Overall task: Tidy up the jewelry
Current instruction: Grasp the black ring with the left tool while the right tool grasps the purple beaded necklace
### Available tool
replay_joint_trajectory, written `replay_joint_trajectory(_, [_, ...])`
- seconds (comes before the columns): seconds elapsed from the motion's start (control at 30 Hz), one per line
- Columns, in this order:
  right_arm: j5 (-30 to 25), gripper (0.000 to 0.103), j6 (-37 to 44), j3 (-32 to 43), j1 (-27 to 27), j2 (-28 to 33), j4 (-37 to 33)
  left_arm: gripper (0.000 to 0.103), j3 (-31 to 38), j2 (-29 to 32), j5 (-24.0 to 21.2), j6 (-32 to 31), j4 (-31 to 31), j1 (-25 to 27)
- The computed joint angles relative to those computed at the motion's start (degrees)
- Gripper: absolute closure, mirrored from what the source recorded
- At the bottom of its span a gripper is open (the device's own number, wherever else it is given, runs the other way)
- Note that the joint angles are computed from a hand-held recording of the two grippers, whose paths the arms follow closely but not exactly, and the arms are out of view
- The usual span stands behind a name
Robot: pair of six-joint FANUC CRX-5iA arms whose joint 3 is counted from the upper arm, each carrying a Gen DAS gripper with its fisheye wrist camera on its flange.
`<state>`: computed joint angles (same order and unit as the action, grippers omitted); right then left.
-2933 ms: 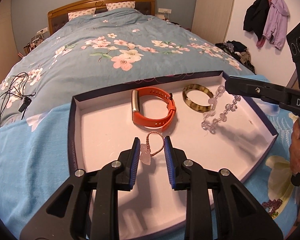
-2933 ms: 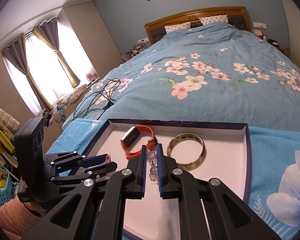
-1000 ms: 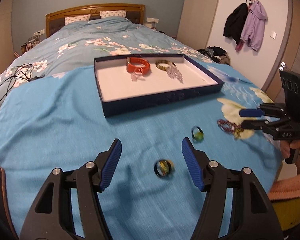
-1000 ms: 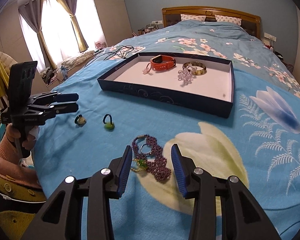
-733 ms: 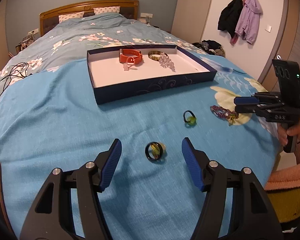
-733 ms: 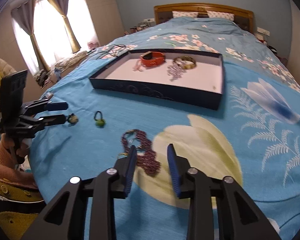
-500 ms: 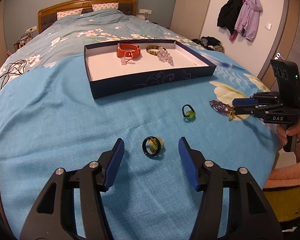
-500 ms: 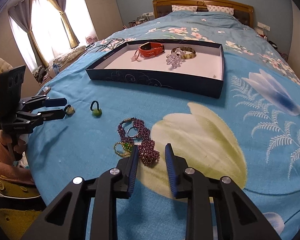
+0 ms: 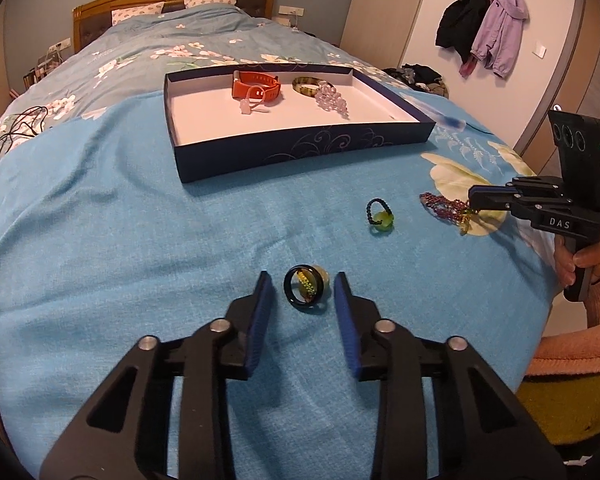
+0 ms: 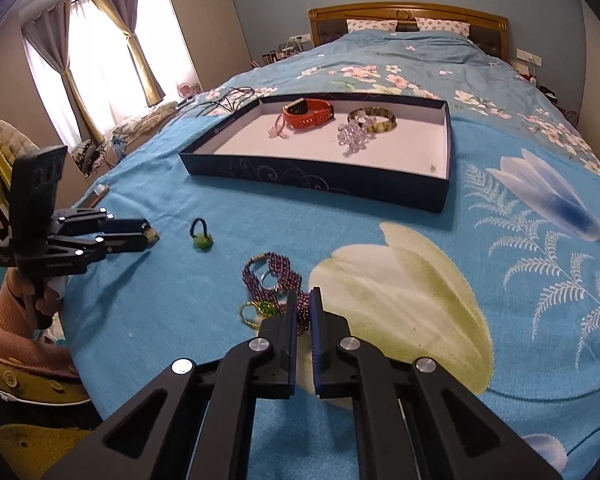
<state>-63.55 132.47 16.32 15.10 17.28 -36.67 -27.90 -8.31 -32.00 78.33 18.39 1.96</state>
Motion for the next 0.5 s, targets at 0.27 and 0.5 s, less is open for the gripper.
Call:
replay_joint_trajectory(0.27, [-0.2,0.099,1.7,1.2,0.0,-0.4,-2.1,0.083,-1.5,-0.2,0.9,-2.3,4.0,0.5])
replay_joint_trajectory(0.5, [-0.4,0.099,3.0,2.2,-0.1,-0.7,-4.4,0.084,-2.6,-1.5,2.2,-2.9,5.2,0.6])
